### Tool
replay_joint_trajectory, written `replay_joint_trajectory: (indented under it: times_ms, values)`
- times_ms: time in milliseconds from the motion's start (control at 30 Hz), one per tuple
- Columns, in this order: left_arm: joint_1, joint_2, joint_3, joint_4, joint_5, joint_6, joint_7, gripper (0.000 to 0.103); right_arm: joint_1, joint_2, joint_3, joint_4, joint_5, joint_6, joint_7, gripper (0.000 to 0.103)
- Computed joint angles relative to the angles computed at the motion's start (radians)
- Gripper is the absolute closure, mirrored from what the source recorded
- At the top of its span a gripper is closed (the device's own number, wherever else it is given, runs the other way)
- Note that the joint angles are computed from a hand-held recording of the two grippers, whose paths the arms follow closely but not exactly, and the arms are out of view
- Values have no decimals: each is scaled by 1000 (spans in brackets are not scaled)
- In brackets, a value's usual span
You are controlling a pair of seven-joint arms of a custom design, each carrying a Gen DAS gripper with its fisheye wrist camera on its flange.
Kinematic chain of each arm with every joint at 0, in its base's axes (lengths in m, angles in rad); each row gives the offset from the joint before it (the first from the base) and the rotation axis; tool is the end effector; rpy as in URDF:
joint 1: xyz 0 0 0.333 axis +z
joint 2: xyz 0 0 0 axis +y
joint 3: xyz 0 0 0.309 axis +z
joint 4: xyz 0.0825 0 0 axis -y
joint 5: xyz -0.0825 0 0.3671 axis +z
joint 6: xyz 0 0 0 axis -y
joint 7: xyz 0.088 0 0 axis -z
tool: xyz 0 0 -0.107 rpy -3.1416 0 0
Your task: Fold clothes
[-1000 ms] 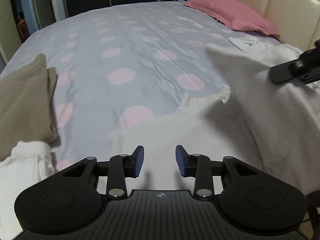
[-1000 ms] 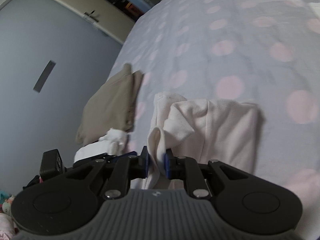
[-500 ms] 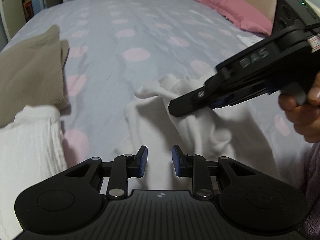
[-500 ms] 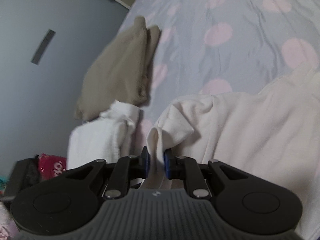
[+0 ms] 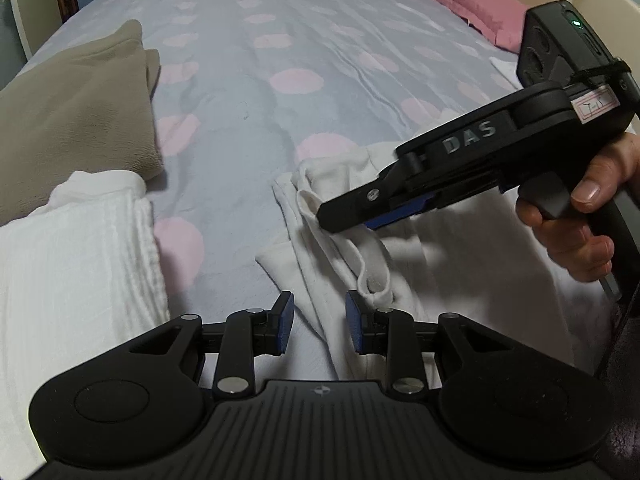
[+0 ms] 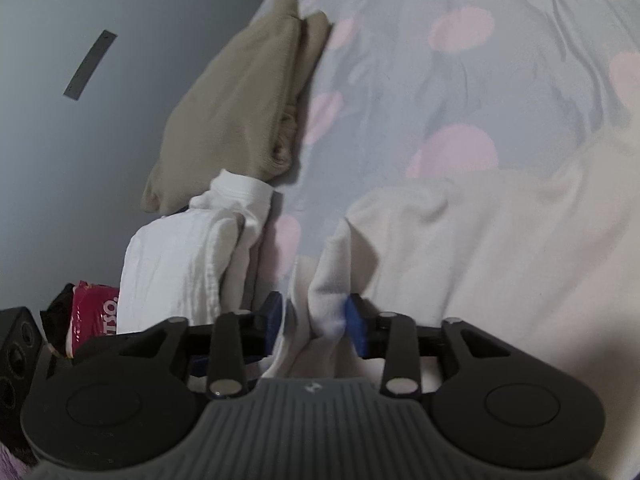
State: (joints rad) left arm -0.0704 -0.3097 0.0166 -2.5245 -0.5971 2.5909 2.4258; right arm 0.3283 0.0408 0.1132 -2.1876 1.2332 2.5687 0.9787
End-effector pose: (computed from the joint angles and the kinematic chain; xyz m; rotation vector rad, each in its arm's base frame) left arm 0.4466 -0.0132 0.4281 -1.5189 2.4292 -0.7514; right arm 0.5022 0.2203 0.3994 -1.6825 1.5877 0.3872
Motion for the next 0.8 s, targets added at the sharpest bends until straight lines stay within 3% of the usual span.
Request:
replay_joint_trajectory:
  times_ms: [67,133,400,600,667,800]
  values:
    - [-1,-31,8,-19,-13,1,8,63,-1,-44,-4,-27,-7,18,-11,55]
    - [-8,-64,27,-36,-36,-16,27,59,2,-92,-12,-62,-26,34,-15,55]
    - [-11,-201,59,-131,-27,-115,112,54,46,-321,-41,-261,-281,92,25,51]
    - [-19,-270,49,-221,36,-118,148,58,101,-499,-34,-457,-473,112,45,49]
    - [-30,-283,49,-241,50,-108,165,64,122,-556,-22,-524,-529,123,60,49]
    - [-45,-281,41,-264,82,-71,172,74,123,-653,70,-654,-681,184,164,48]
